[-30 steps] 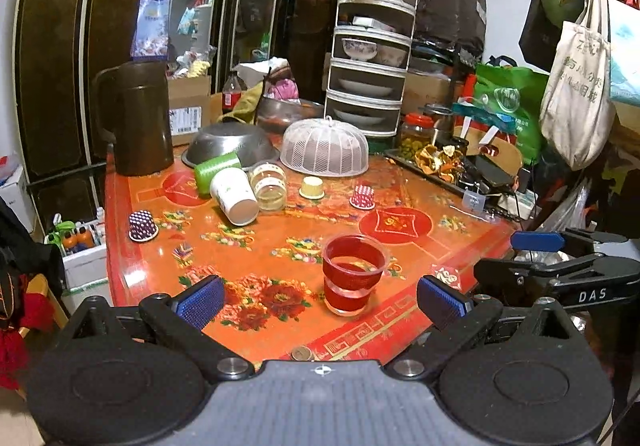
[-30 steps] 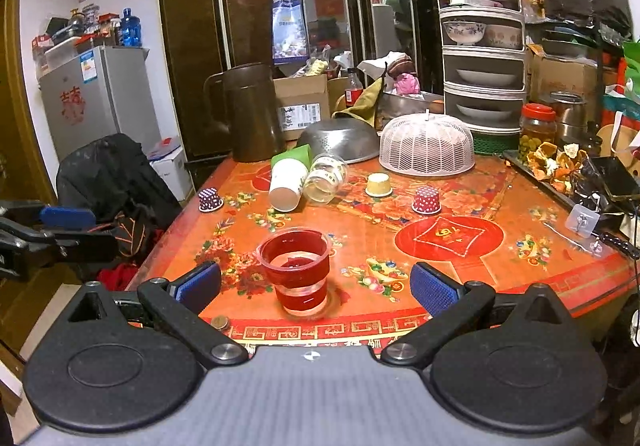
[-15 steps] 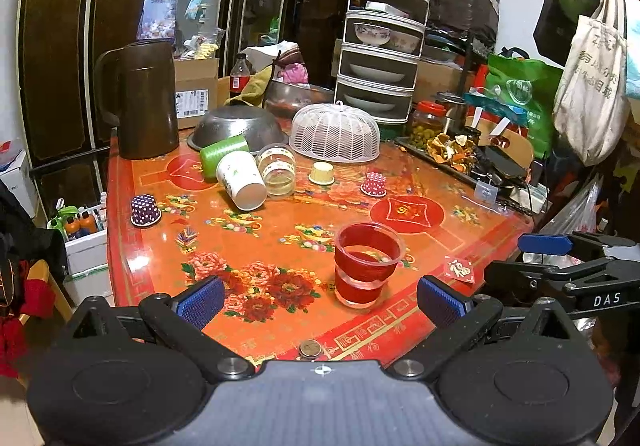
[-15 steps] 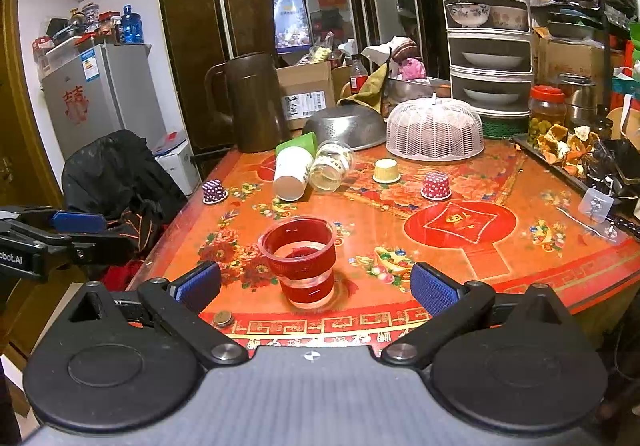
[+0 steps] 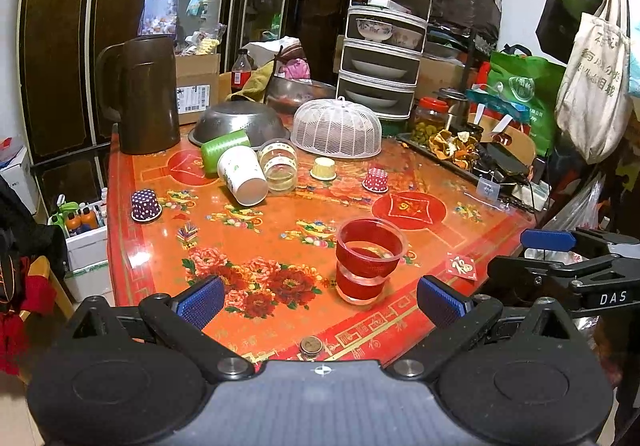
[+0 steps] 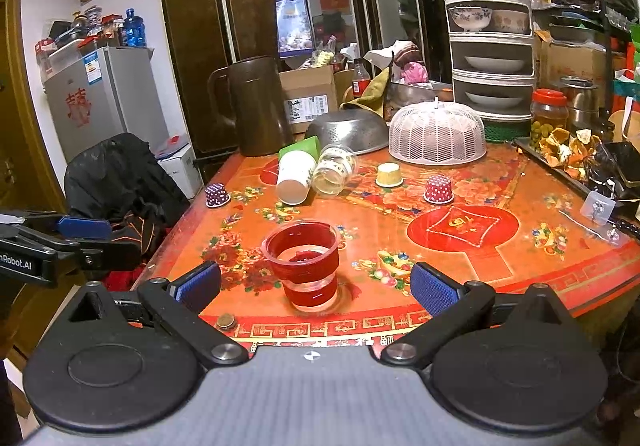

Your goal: Flip cup upright

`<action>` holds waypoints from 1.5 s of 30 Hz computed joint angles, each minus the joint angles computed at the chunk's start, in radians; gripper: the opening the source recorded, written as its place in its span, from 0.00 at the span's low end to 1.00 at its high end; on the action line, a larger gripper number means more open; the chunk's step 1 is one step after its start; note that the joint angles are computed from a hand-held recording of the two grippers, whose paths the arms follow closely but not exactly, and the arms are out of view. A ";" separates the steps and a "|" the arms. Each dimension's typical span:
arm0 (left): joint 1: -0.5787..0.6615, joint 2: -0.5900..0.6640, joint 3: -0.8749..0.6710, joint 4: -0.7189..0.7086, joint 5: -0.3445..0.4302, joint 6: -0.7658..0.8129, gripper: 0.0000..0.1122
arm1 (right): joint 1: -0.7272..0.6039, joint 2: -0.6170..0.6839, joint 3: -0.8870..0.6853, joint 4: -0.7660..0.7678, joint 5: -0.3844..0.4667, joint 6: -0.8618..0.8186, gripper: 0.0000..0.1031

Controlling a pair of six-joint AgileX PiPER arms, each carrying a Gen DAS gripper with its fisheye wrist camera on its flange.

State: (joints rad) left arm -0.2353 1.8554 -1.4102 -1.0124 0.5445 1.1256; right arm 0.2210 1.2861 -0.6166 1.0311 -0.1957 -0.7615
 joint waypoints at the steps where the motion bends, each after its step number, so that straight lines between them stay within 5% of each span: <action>1: 0.000 0.000 0.001 -0.001 -0.001 0.001 0.92 | 0.002 -0.001 0.000 -0.002 -0.002 0.001 0.99; 45: -0.008 0.011 0.010 -0.017 -0.005 0.008 0.92 | 0.009 0.001 0.003 -0.103 -0.009 0.098 0.99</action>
State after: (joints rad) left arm -0.2431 1.8668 -1.4002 -1.0289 0.5399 1.1340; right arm 0.2301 1.2867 -0.6134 0.9278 -0.2043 -0.6636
